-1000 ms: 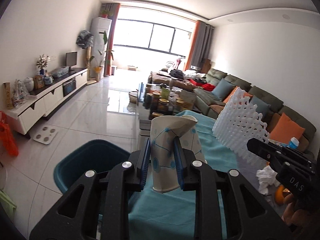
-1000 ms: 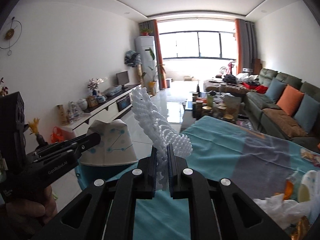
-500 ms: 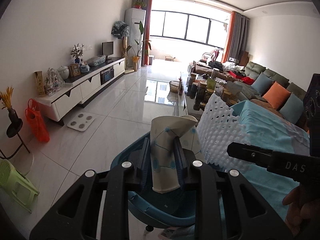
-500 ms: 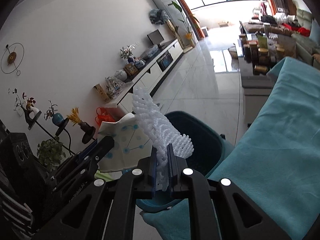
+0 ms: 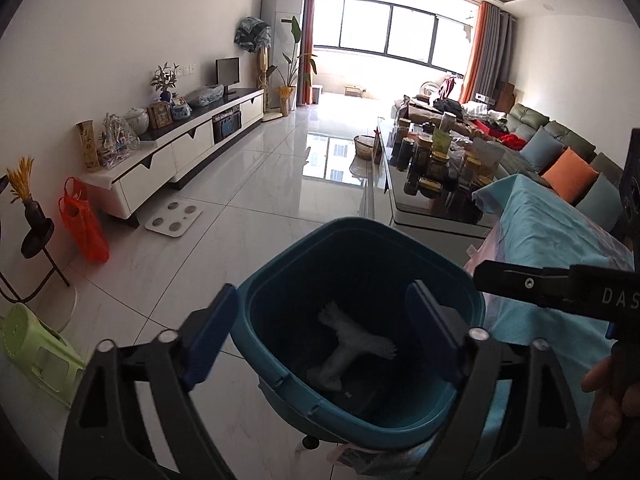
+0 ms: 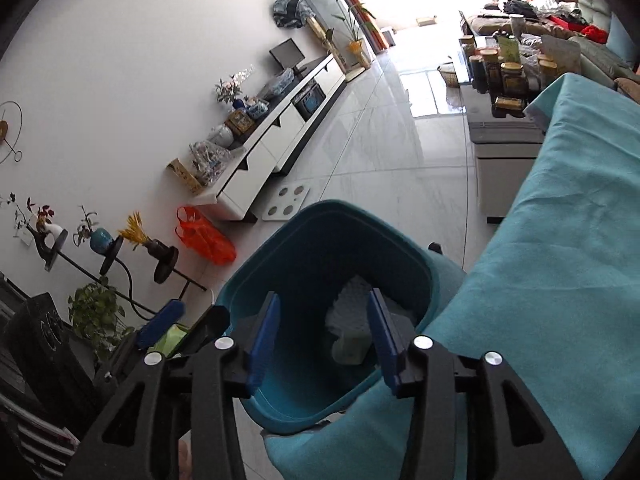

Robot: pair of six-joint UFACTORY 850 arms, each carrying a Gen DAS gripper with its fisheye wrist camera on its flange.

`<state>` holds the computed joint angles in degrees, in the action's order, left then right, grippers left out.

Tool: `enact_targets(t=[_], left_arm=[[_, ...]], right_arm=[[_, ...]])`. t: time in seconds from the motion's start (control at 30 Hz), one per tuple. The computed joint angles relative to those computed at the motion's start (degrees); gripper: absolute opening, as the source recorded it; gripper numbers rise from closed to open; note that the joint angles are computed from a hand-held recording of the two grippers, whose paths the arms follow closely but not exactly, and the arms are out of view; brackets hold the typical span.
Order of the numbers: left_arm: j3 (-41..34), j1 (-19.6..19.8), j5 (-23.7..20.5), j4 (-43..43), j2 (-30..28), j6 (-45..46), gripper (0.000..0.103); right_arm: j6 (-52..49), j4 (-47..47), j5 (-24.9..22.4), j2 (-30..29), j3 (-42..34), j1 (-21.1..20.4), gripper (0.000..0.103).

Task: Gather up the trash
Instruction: 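Open both tools to drop the cup and foam net into the bin, then move both empty tools back to the trash pile on the table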

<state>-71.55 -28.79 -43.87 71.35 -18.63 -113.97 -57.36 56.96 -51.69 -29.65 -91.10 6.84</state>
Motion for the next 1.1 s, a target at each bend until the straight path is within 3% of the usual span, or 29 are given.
enact_targets(t=[0.07,0.17,0.23,0.4,0.47,0.67,0.83,0.93,1.1], left_arm=[[-0.1,-0.2,0.6,1.7,1.0,-2.5,0.097],[-0.9,-0.8,1.0,3.0,2.3,-5.3,0.097],[-1.7,-1.2,0.4,3.4,2.7,-6.4,0.097],[-5.1,-2.6,-0.2,3.0,1.5,-7.1,0.098],[-6.4,-3.0,1.0,2.8,1.0,-7.0,0.098],[-8.7,-6.9,1.2,14.6,-0.7,-13.8,0.098],[-14.4,-9.6,2.4,18.2,-4.8,-13.8,0.097],[-18.0,-10.7,6.9,18.5,-7.5,-12.5,0.098],[-23.4,-13.3,9.9,21.3,-11.9,-12.7,0.098]], right_arm=[[-3.8,3.2,1.2,2.2,2.4,-1.2,0.047],[-10.2,8.7,3.7,5.7,6.0,-3.3,0.061],[-14.6,12.6,5.2,7.9,8.2,-4.8,0.063],[-26.6,23.1,9.0,12.8,13.6,-8.7,0.089],[-31.5,27.6,10.0,14.1,15.0,-10.2,0.095],[-43.3,37.7,11.1,18.3,20.5,-15.4,0.096],[-55.3,47.1,11.6,22.8,27.0,-20.1,0.096],[-61.0,51.6,12.1,25.0,30.0,-22.7,0.096],[-68.1,57.8,13.9,27.8,34.0,-26.4,0.096]])
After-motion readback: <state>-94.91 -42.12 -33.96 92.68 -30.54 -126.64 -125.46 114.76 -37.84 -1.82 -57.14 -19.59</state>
